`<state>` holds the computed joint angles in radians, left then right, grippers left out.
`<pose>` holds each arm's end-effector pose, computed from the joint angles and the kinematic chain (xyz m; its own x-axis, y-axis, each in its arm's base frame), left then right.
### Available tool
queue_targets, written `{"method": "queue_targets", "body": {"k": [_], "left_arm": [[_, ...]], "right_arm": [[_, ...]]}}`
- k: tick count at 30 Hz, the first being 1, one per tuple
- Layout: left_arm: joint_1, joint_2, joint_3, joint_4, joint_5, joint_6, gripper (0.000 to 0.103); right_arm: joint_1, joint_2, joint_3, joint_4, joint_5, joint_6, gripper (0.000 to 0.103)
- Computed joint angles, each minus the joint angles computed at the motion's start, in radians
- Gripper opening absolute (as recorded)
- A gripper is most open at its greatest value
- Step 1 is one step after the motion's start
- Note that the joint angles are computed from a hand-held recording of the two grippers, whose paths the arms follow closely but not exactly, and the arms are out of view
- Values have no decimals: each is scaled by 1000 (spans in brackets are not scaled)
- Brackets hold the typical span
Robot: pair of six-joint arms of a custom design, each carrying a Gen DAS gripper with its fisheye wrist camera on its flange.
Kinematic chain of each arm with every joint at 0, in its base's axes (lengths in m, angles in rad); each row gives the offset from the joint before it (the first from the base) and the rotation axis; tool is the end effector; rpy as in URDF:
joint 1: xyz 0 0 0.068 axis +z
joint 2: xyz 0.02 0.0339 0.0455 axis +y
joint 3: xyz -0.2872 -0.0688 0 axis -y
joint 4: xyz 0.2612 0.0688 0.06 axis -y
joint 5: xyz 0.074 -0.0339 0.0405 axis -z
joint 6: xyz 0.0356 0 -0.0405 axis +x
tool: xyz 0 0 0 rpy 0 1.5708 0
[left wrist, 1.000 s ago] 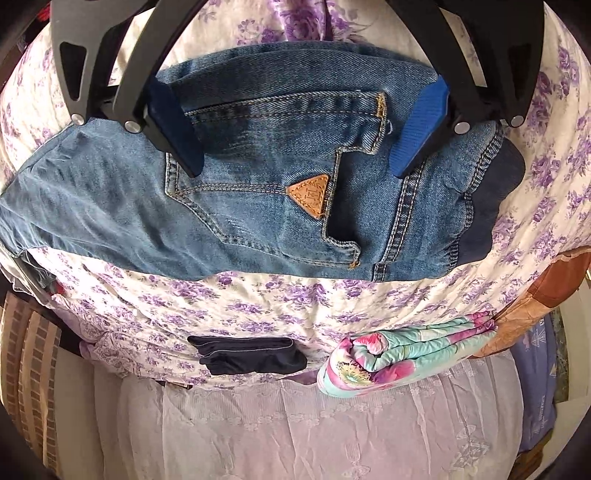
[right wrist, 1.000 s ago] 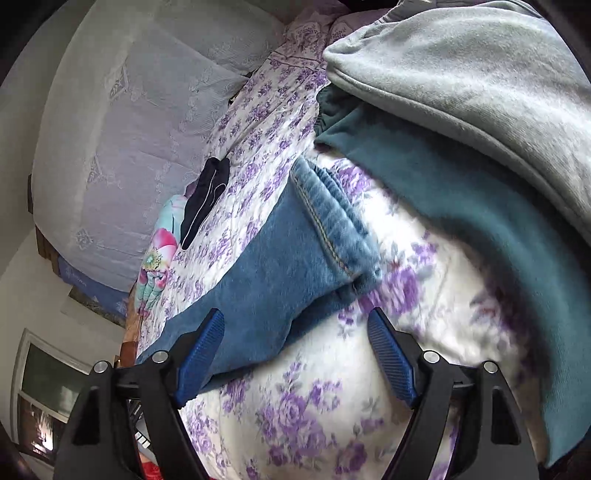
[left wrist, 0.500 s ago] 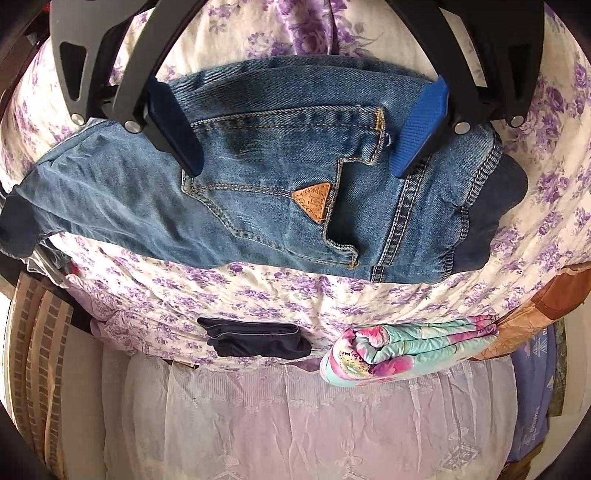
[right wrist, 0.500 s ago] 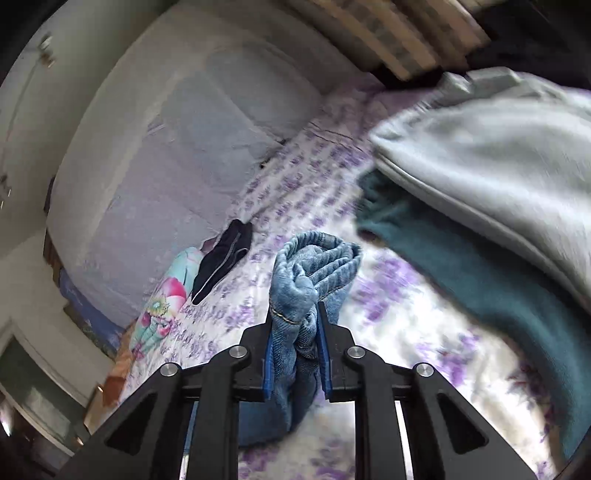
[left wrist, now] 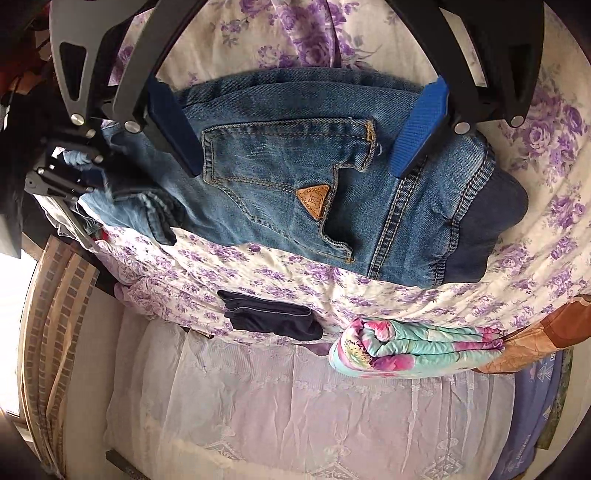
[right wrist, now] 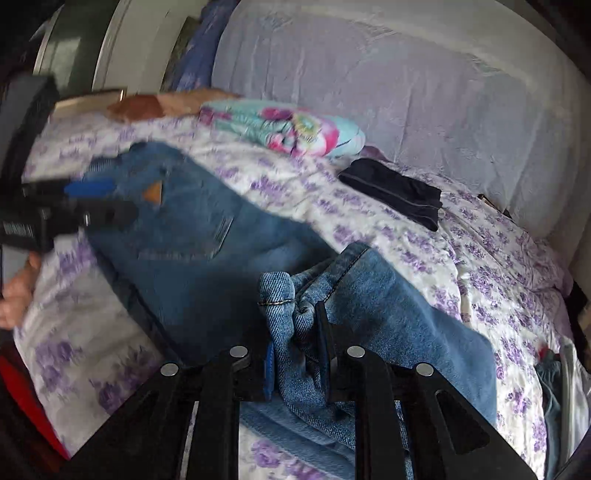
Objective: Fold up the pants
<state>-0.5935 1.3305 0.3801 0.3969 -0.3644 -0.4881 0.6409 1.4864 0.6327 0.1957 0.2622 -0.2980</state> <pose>0.2090 -0.1257 0.1584 -0.5121 -0.1831 -0.8392 0.0352 0.9717 -0.2335 0.2447 0.1710 0.1760 -0.3473 -0.6128 -0.7098 -0.5388 0.7499 -0.3838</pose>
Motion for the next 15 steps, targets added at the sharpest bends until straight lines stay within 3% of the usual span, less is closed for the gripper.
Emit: {"method": "queue_targets", "body": {"k": [4,7,9,11,13,15], "left_arm": [[10,-8,-13,22,19,0,98],[17,-15,-24,36,33,-1,98],[17,-15,-25,37,33,-2,98],[13,-16,-25,33,26,-1,98],[11,-18,-24,29,25,-1,98],[9,-19,-25,28,24,-1,98]], "right_arm": [[-40,-8,36,-96,-88,35,19],[-2,-54,5,-52,-41,26,19],[8,-47,29,-89,-38,24,20],[12,42,92,-183,-49,-9,30],[34,39,57,-140,-19,-38,33],[-12,-27,75,-239,-151,-16,43]]}}
